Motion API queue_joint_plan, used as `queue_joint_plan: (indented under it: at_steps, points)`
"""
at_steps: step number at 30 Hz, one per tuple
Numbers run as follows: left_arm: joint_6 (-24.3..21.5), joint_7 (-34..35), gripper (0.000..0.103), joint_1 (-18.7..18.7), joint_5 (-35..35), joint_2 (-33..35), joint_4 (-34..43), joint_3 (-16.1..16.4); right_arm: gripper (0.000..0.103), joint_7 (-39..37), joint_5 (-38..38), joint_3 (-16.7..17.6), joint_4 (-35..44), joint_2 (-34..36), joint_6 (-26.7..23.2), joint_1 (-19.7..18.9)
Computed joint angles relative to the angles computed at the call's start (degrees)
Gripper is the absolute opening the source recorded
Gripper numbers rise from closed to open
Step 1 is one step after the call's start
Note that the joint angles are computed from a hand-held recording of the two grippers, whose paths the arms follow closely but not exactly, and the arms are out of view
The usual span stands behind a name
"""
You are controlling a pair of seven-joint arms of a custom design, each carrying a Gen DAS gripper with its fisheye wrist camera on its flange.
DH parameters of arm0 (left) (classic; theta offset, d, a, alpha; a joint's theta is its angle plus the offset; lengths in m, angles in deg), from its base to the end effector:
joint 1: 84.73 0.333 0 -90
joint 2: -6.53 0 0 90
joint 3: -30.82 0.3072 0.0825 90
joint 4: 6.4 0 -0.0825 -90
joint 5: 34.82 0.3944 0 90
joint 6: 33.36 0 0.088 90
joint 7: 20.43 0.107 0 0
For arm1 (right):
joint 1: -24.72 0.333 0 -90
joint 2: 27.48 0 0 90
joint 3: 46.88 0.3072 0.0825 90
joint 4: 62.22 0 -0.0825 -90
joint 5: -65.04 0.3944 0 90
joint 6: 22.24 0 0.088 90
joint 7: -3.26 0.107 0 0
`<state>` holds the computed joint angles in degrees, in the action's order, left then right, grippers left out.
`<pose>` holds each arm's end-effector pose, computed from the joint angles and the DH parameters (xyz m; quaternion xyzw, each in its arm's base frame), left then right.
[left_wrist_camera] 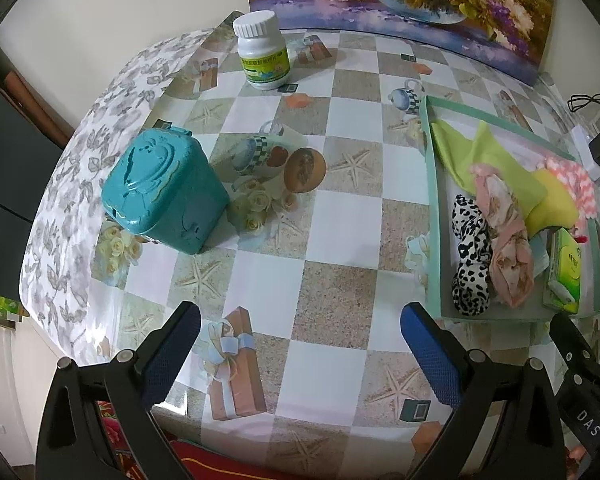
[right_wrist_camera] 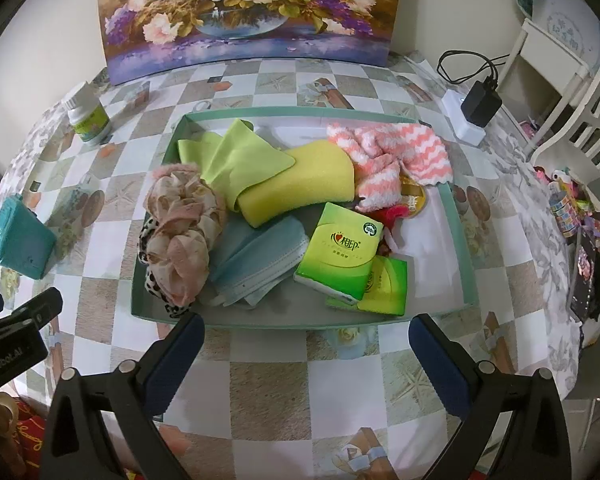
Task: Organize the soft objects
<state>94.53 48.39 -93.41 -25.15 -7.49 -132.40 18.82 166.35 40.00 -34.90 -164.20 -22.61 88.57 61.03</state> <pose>0.4839 -0.1828 0.4989 -0.6696 0.7239 -0.0823 0.1443 0.4278 0.4310 0.5028 -0.5848 0.7862 -0.1798 0.0870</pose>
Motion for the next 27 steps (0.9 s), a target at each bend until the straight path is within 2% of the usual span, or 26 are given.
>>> queue_joint_plan:
  at_steps: [27]
  points:
    - [-1.4, 2.0, 0.1, -0.4, -1.0, 0.8, 0.7, 0.1, 0.103, -1.0, 1.0, -0.2, -0.3, 0.2, -0.3, -0.3]
